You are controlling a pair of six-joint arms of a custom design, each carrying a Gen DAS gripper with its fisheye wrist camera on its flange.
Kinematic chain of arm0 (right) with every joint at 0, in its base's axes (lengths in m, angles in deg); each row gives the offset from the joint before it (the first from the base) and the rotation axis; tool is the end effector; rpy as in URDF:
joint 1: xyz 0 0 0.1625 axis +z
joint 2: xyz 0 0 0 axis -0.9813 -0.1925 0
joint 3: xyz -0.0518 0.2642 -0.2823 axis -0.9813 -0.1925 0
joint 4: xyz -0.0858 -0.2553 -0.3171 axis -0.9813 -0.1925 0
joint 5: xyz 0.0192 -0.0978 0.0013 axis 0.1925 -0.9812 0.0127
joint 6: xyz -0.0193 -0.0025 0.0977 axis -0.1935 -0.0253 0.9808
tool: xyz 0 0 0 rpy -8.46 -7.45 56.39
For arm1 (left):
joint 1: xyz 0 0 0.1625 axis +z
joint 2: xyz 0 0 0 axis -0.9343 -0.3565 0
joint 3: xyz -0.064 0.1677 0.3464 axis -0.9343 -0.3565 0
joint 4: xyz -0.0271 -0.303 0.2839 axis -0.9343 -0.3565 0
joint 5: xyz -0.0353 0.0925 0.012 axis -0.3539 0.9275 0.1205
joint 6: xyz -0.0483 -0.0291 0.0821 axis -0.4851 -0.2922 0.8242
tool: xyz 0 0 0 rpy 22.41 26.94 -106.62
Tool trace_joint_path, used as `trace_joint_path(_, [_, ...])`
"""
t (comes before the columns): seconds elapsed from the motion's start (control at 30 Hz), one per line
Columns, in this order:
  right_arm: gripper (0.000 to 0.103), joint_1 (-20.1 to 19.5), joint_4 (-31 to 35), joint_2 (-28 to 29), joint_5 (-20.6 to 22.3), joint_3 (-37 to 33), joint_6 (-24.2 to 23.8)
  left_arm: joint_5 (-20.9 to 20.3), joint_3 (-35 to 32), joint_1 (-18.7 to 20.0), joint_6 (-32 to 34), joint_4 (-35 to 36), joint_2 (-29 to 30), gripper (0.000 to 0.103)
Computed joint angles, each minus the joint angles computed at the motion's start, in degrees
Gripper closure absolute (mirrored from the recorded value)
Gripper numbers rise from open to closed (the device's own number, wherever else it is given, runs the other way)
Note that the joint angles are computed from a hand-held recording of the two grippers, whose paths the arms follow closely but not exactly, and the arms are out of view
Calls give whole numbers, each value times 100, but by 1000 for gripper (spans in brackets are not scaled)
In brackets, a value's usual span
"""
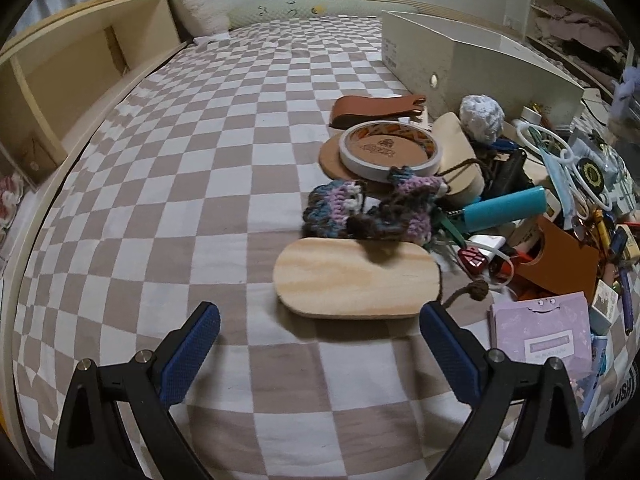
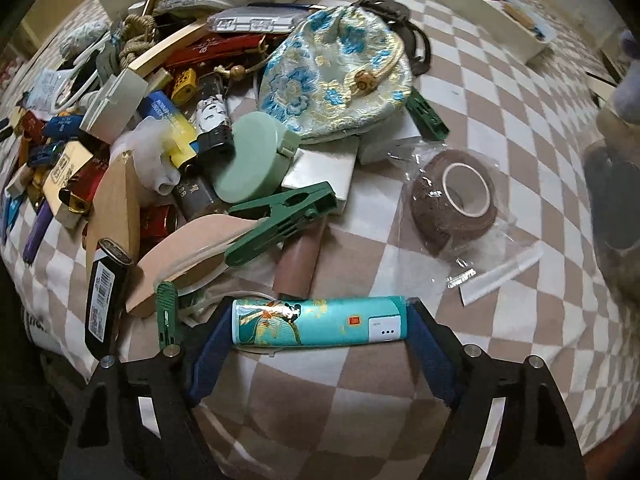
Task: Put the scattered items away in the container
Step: 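Lower the right gripper onto the teal printed cylinder and close it, then hold the teal cylinder in the right gripper while the left gripper grasps the wooden oval lid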
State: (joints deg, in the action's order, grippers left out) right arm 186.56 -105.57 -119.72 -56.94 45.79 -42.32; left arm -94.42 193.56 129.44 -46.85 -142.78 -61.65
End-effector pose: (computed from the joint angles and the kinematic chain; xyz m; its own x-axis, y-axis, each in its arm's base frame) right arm 0.1955 -0.4098 0.1519 -0.6727 -0.1872 0.7159 -0.2760 0.9611 -0.0079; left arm 0.0412 -0.3551 0.4705 -0.6376 0.1319 -0.7590 0.4976 0.8227 -0.2750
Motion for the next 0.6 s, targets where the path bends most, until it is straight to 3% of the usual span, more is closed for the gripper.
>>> trace_joint_path(0.3, [20, 7, -962, 27, 130, 326, 333, 87, 140, -3, 211, -209, 206, 2])
trace_joint_path(0.6, [20, 5, -963, 353, 117, 67, 380, 434, 205, -281, 15, 219, -154, 2])
